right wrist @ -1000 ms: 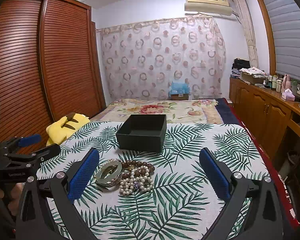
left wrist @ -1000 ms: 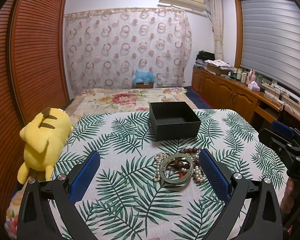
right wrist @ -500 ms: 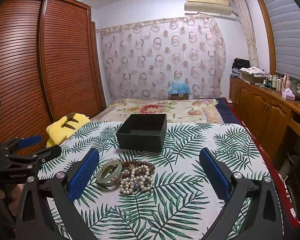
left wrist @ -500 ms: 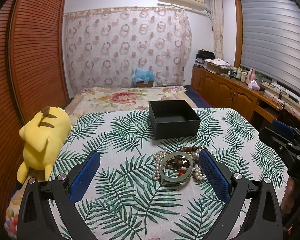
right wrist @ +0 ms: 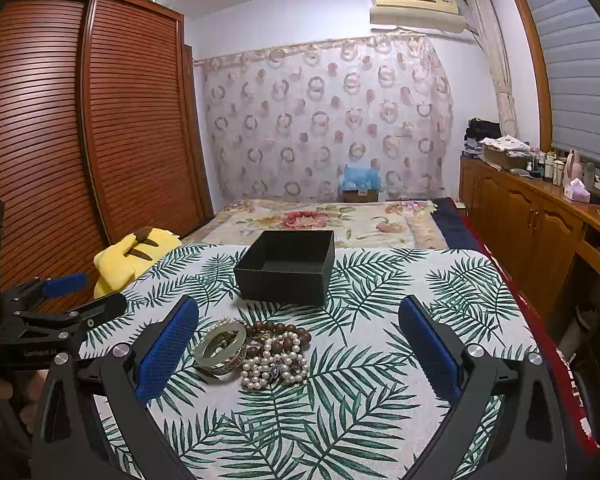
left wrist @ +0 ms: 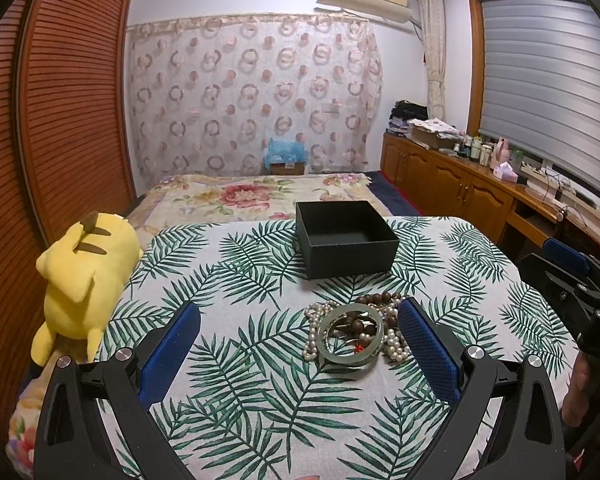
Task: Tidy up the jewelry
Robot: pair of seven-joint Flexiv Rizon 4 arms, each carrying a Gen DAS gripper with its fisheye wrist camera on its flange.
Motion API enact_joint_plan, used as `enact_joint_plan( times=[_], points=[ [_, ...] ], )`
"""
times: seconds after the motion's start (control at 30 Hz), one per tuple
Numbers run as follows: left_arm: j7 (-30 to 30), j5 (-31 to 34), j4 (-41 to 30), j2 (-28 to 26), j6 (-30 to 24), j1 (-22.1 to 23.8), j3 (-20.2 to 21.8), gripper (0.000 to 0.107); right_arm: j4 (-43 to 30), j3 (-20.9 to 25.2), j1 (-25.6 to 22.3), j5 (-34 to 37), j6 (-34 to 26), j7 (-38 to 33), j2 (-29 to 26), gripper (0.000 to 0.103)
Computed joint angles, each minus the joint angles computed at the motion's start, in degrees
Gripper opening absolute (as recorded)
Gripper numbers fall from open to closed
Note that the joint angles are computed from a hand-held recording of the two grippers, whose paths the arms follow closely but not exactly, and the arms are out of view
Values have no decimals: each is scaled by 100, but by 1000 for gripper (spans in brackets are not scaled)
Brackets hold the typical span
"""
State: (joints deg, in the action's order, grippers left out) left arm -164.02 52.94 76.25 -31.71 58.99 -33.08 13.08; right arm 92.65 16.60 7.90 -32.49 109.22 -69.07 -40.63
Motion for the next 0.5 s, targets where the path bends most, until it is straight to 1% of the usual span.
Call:
enact_joint_plan(
  times=[0.17,0.33,0.5],
  points=[
    [5,-31,-2,-21,3,17,-22,95,-3,61,-41,-25,-34,3,4,101],
    [78,-191,-80,-142,-49,-2,-97,95,-98,142,-82,-68,-99,-4,-141,101],
    [452,-641,-136,-343,78,154,-218,95,-275,540,-392,-284,-380,-100,-429,101]
  ],
)
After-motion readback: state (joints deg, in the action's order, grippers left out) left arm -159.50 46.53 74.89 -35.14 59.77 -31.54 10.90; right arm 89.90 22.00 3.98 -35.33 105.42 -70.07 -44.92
